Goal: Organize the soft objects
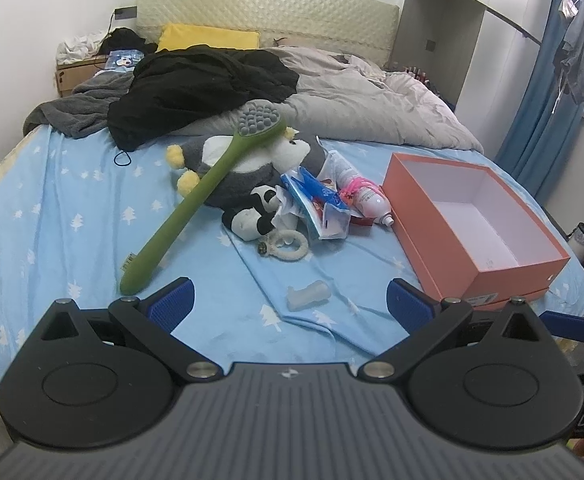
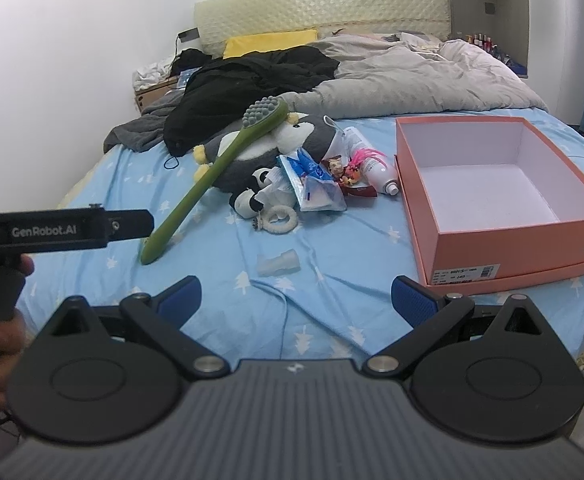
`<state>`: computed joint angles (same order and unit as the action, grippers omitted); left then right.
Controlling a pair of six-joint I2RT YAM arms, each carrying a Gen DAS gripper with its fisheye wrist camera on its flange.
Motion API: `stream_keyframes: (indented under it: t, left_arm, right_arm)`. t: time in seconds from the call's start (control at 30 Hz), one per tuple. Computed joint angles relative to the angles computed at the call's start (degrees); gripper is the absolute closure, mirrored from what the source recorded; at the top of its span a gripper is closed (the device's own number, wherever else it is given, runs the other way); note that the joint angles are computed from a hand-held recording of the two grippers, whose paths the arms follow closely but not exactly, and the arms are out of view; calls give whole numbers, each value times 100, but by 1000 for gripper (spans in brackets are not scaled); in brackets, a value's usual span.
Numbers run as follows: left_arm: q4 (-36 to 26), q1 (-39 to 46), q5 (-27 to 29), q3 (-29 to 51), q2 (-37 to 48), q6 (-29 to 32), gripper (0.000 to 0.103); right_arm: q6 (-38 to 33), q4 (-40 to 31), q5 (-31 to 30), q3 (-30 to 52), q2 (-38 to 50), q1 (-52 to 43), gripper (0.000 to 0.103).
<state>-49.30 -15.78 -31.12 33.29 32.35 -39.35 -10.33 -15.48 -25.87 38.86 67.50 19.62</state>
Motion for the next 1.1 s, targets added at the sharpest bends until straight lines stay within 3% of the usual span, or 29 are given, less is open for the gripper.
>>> stream_keyframes:
  t: [0.77,0.97,1.1]
  left_arm:
    - [65,210,206,-125,-131,100,0]
    - [179,389,359,-281,-179,215,0]
    - [414,860,740,-425,-185,466,0]
  right_arm:
    - [15,17,23,-41,45,24,0]
    - [48,164,106,-96,132,4,0]
    - [89,180,-19,-6,348,-77,0]
